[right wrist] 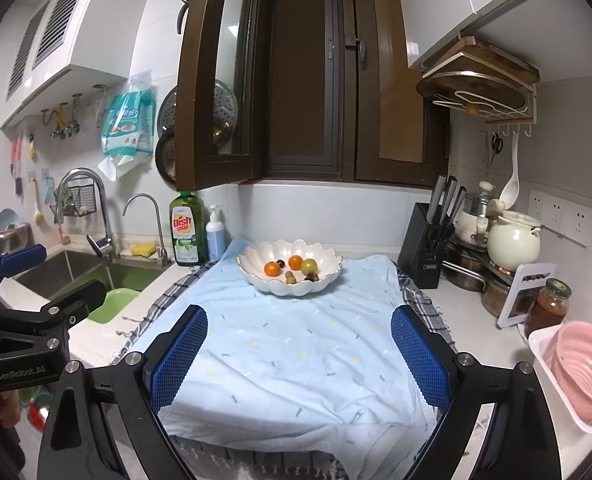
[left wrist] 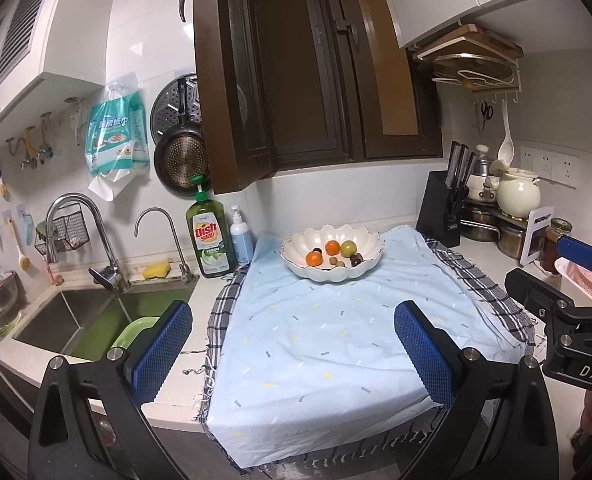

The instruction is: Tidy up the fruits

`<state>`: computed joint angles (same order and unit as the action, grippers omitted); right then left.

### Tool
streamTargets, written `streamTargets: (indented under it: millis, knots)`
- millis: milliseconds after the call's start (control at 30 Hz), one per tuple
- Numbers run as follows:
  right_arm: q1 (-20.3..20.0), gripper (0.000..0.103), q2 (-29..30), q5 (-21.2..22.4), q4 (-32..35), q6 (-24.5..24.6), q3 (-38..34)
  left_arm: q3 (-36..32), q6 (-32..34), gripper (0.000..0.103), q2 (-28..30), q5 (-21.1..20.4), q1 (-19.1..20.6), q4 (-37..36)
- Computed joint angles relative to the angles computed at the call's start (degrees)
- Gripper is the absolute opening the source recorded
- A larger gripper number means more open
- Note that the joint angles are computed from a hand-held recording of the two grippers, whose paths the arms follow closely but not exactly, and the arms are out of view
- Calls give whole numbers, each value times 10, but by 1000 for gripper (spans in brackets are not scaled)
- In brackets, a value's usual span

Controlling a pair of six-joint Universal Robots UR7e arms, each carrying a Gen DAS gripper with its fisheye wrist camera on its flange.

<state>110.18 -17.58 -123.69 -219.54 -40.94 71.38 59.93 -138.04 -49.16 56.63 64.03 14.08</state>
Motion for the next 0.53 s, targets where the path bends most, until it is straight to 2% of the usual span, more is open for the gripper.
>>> streamTargets:
  millis: [533]
  knots:
    - [0, 94, 1, -9, 3, 1, -5, -28, -6, 103, 15, 5, 5, 19]
